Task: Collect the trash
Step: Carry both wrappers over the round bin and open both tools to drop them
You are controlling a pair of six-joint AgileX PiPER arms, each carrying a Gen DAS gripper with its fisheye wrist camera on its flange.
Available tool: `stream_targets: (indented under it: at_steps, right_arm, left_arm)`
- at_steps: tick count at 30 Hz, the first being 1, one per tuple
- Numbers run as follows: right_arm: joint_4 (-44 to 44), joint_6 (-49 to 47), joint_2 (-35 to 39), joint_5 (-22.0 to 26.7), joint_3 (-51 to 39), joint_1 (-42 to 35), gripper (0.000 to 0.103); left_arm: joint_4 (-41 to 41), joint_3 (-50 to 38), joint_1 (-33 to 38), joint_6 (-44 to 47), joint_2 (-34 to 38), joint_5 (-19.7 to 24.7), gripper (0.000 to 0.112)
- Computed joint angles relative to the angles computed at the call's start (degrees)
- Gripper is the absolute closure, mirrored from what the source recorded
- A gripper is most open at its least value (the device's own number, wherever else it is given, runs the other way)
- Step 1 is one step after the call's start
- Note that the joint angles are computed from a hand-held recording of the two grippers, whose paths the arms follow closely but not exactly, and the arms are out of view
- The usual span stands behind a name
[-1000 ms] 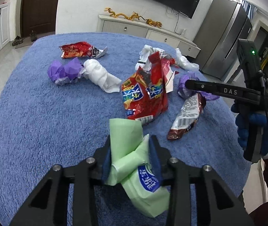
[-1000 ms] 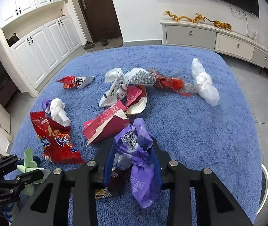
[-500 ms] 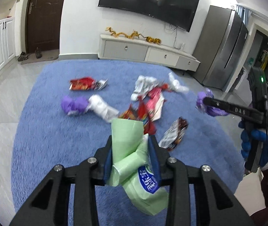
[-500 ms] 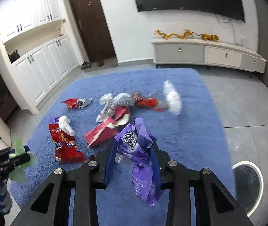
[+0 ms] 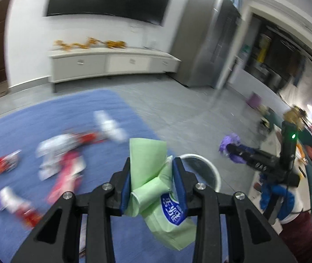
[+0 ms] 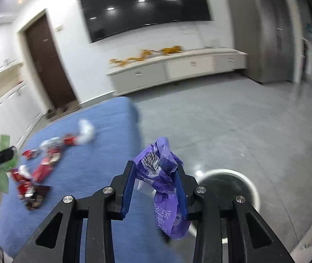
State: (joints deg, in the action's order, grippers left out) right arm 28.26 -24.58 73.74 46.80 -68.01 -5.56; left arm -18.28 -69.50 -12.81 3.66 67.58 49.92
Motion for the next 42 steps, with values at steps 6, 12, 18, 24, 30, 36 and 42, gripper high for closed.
stream_targets:
  at_steps: [6, 12, 18, 24, 30, 36, 42]
  right_arm:
    - [7.61, -9.75, 7.19, -0.35, 1.81, -14.85, 0.071]
    - [9.21, -13.37, 17.69, -2.89, 0.66, -19.87, 0.071]
    - [8.99, -13.61, 24.66, -5.23, 0.05, -19.83, 0.067]
    - [7.79, -13.25, 27.11, -7.07, 1.20, -20.78, 0.055]
    - [7.53, -13.09, 23.70, -6.89, 3.31, -22.58, 0.054]
    - [7.82, -12.63, 15.56, -5.23, 4.15, -23.53, 0.054]
    - [7.65, -9.64, 4.93, -1.46, 2.83, -21.05, 0.053]
  left_arm:
    - [3.99, -21.04, -14.10, -7.09, 25.28, -0.79, 0.078]
    - [4.49, -43.88, -19.48, -11.30, 47.93, 5.70, 0.076]
    - [1.70, -61.26, -20.27, -14.05, 63.20, 12.44, 0.053]
    - [1.12, -72.74, -21.31, -16.80, 71.31, 17.45, 0.046]
    - [4.09, -61.09, -23.19, -17.85, 63.66, 10.34, 0.046]
    - [9.25, -44.10, -24.76, -20.29, 49.29, 0.46, 0.046]
    - [14.79, -28.19, -24.90, -24.19, 32.37, -6.09, 0.046]
